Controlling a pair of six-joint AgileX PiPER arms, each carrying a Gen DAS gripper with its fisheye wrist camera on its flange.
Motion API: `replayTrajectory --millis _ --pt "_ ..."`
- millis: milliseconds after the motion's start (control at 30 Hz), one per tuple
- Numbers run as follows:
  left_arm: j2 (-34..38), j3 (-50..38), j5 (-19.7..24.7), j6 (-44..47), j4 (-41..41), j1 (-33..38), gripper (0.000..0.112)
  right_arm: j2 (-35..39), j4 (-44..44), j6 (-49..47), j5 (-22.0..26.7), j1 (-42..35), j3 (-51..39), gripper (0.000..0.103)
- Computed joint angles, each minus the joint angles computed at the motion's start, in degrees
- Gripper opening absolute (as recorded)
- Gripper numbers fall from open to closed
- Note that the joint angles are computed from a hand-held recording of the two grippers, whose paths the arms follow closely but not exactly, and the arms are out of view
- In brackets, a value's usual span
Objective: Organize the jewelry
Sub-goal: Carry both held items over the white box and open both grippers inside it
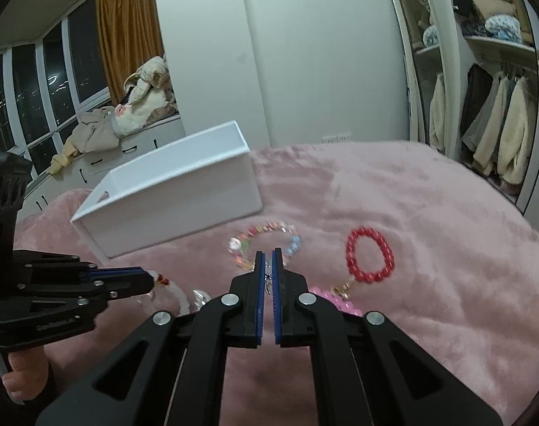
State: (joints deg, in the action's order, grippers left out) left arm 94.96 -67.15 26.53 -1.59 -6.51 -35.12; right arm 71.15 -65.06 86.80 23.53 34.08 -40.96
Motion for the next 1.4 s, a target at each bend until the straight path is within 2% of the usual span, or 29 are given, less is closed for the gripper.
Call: replayTrajectory --millis 100,300,433,567,700,900,1033,1200,1400 --pt "-1.4 -0.9 0.1 -0.4 1.3 0.5 0.015 0.4 1.8 -2.4 3.5 2.6 -3.4 0.004" --pt "-1.7 -6.7 1.3 -5.3 9.0 -0.1 0.015 4.5 5.0 -8.1 11.2 5.6 -11.6 0.004" --pt "-0.6 -10.9 4.1 -7.7 13.1 -0.3 0.015 6.6 6.5 -9.6 12.4 4.3 -15.8 0.004" --pt "-1.4 -13.6 5.1 -4.6 10.2 2.1 0.015 11.2 6.5 -13.9 16.1 4.3 -21.8 0.004" --pt "-2.0 -15.3 5.0 3.1 2.7 7.3 0.015 16.4 6.2 -16.4 17.5 4.0 -27.8 0.004" --pt "5.8 -26.5 11.9 3.3 2.8 13.5 0.015 26.8 9.3 -21.5 16.5 1.6 -40.3 0.004" --pt "10.6 -31.0 13.9 4.1 2.5 15.9 0.015 33.6 12.8 -26.8 17.3 0.2 -49.8 0.004" --pt "14.6 -34.3 15.9 7.8 -2.1 19.3 0.015 41.7 16.7 -32.2 19.4 -0.9 -60.5 0.004" --pt "17.3 -36.5 18.2 13.5 -8.7 23.5 0.015 47.6 20.4 -36.2 19.4 -1.5 -66.9 0.005"
